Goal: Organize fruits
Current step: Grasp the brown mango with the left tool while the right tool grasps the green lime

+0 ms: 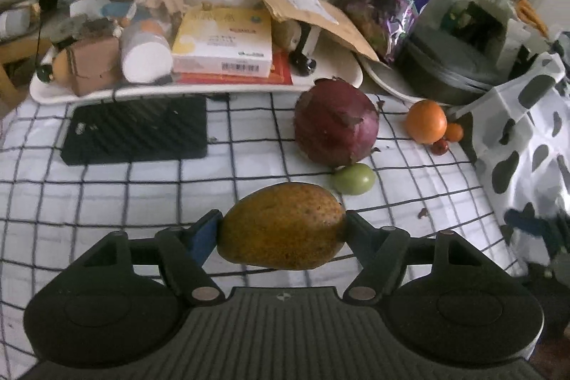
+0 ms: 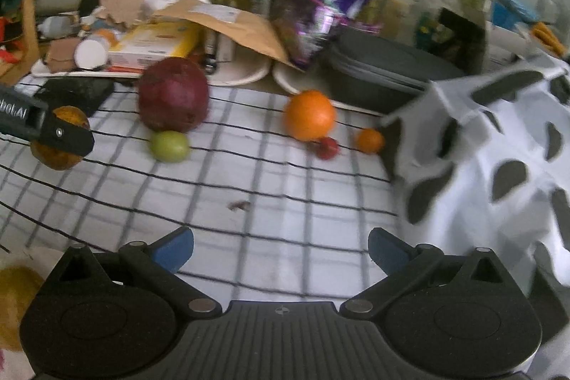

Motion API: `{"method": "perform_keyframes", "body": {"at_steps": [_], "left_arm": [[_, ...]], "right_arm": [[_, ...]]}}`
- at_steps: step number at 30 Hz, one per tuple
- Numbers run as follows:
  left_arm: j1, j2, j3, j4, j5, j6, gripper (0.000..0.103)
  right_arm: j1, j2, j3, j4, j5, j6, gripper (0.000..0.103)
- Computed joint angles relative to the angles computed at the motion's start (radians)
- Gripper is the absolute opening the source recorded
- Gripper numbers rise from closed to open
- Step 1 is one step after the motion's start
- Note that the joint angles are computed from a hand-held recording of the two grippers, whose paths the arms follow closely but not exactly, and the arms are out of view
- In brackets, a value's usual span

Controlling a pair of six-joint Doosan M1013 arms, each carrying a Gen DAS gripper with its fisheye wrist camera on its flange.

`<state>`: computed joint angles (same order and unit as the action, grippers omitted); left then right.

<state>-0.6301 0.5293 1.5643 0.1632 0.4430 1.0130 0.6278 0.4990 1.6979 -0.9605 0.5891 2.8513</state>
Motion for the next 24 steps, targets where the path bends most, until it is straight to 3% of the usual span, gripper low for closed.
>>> {"method": "perform_keyframes", "body": {"at_steps": [6, 9, 12, 19, 24], "left_arm": [[0.018, -0.021, 0.051, 0.003, -0.065, 0.083, 0.072], [0.026, -0.03, 0.069, 0.013, -0.083, 0.092, 0.072], [0.033, -0.037, 0.081, 0.018, -0.095, 0.091, 0.072], [0.046, -0.045, 0.097, 0.019, -0.113, 0.107, 0.072], [0.054, -0.046, 0.1, -0.019, -0.117, 0.139, 0.072]], "right_arm": [[-0.014, 0.023, -0.032, 0.045, -0.123, -0.072, 0.103], [-0.021, 0.039, -0.056, 0.073, -0.155, -0.11, 0.092], [-0.025, 0.057, -0.083, 0.097, -0.173, -0.122, 0.088], [-0.035, 0.097, -0.132, 0.198, -0.201, -0.206, 0.063], [-0.04, 0.121, -0.162, 0.256, -0.199, -0.262, 0.056]]}}
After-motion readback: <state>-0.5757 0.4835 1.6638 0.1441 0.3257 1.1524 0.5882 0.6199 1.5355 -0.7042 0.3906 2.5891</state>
